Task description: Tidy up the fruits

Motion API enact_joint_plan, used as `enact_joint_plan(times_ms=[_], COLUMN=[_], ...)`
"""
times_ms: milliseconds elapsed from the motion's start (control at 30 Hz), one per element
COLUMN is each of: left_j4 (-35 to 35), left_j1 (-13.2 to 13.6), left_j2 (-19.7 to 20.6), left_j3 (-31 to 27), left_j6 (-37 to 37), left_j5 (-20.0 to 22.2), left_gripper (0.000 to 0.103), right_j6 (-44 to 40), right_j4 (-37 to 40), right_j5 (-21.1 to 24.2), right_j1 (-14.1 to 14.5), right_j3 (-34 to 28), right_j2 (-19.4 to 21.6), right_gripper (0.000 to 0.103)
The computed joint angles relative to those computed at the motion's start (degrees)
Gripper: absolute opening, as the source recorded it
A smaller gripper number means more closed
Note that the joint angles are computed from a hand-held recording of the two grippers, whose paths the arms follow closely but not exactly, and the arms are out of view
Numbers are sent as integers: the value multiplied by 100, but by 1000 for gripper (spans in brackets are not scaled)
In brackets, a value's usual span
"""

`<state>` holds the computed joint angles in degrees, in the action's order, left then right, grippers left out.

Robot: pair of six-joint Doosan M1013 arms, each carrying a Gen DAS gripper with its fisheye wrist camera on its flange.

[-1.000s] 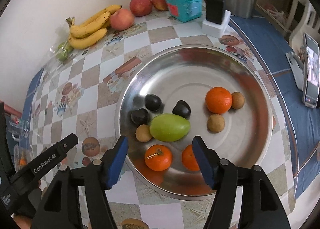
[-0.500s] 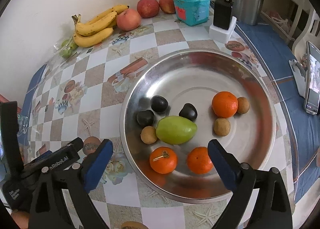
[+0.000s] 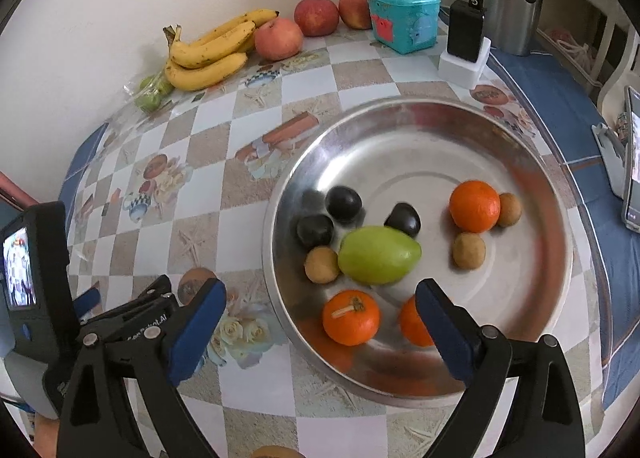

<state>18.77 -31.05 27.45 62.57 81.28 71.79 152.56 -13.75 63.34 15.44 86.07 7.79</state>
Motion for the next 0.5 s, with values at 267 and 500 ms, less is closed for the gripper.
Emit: enact_joint_plan(times_ms=[267,500], left_j4=[12,-345], left_j1=[50,178], left_j2=[-349,-645], left_j3=[367,650], left_j6=[107,118], left_j5=[-189,-405], left_gripper=[101,101], right_j6=[193,362], right_j4=[87,-21], right_j5=[90,131], right_j1=[134,292], right_j3=[201,283], right_j2=[-144,-252], right_gripper=[96,96])
